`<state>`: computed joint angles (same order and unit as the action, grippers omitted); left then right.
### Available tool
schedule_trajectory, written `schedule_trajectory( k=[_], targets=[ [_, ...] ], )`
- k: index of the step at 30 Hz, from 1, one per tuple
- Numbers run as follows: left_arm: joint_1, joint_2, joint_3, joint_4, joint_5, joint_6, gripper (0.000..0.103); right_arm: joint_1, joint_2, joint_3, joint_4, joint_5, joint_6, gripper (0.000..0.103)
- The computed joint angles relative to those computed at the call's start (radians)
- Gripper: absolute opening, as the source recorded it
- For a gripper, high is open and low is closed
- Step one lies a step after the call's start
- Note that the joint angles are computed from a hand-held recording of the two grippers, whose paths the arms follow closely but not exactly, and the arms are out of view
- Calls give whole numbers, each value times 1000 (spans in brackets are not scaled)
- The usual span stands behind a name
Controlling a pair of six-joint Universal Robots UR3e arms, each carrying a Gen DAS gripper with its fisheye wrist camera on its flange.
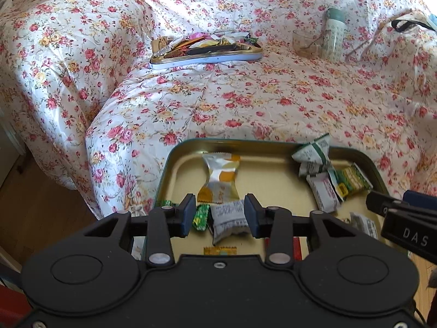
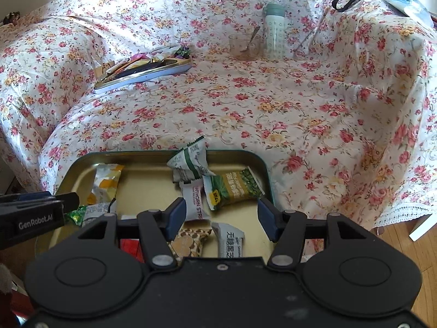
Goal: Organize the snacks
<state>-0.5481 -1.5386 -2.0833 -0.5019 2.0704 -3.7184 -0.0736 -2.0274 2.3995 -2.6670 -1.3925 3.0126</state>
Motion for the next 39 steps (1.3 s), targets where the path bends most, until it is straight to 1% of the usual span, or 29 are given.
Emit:
schedule_trajectory(
  k=[9, 16, 39],
  targets=[
    [-47, -10, 2, -21, 49, -35, 49, -13, -64, 36, 40, 12, -23, 61],
    [-32, 0, -9, -49, 14, -52, 49, -14, -61, 40, 48, 16, -32, 61],
    [-24, -6, -2, -75, 0, -57, 49, -25, -58, 39, 54, 21, -47, 61]
  ],
)
